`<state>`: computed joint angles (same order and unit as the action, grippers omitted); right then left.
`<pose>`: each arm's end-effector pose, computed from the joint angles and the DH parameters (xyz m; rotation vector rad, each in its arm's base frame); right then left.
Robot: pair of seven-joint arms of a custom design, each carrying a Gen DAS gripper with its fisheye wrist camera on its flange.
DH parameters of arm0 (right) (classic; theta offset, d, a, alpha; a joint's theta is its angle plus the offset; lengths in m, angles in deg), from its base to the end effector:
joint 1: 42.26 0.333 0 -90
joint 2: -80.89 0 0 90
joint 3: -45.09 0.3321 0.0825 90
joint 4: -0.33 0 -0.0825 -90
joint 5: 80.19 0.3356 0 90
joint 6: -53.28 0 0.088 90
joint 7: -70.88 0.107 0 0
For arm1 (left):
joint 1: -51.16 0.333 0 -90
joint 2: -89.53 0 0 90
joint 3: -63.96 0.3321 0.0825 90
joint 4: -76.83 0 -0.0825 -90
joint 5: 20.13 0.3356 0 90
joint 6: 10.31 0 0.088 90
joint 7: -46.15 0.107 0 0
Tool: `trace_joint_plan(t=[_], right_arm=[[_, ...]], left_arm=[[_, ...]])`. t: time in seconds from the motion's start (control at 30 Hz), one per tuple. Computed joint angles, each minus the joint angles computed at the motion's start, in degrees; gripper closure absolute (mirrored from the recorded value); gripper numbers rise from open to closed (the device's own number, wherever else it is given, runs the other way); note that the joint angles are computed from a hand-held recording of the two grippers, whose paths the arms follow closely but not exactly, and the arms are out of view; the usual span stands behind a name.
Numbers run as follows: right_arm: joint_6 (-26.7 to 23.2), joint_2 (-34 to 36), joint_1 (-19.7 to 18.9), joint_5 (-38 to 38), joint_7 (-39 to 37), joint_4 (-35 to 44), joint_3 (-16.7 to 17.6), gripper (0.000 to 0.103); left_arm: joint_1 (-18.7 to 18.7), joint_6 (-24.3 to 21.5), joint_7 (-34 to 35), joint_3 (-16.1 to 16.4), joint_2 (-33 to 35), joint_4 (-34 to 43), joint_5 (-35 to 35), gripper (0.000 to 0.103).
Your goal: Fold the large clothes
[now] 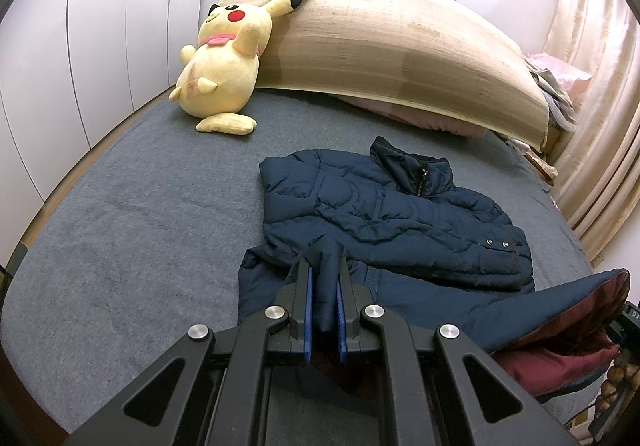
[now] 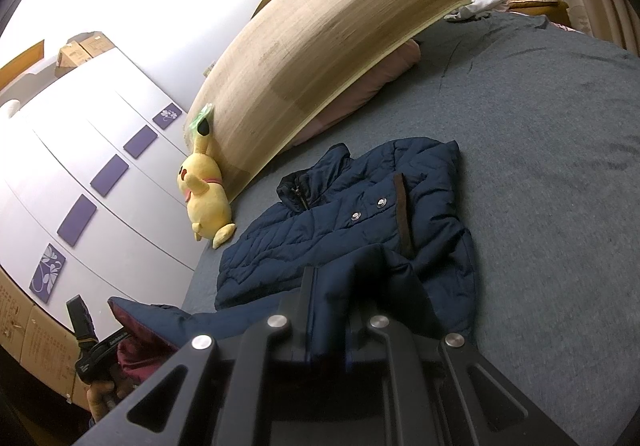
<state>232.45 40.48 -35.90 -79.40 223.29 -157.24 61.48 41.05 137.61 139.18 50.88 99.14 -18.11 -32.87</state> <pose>0.2927 0.1473 0.5765 -0.9125 1.8712 -0.2743 0.5751 -0.2279 0.6267 -1.6013 2.1663 -1.0579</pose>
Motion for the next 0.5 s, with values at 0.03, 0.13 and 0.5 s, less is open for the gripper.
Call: trace_joint_plan(t=[0.03,0.13,0.5], right_arm=[[-0.01,0.05,0.01,-0.04,-0.04,0.02,-0.04,0.092],[-0.15,-0.05,-0.15,-0.09,0.15,0.03,0.17,0.092],[-0.97,-1.24,-2.17,-1.39,0.76,1.21,1.51,0.092]], left_arm=[[-0.01,0.0,-0.03,0.0,-0.09,-0.06,-0.05,0.093],[-0.01,0.17,0.17,-0.03,0.19,0.03,-0.14,0.093],[0.01,0.64,1.11,-0.15,0.72,1.1,-0.56,0.093]])
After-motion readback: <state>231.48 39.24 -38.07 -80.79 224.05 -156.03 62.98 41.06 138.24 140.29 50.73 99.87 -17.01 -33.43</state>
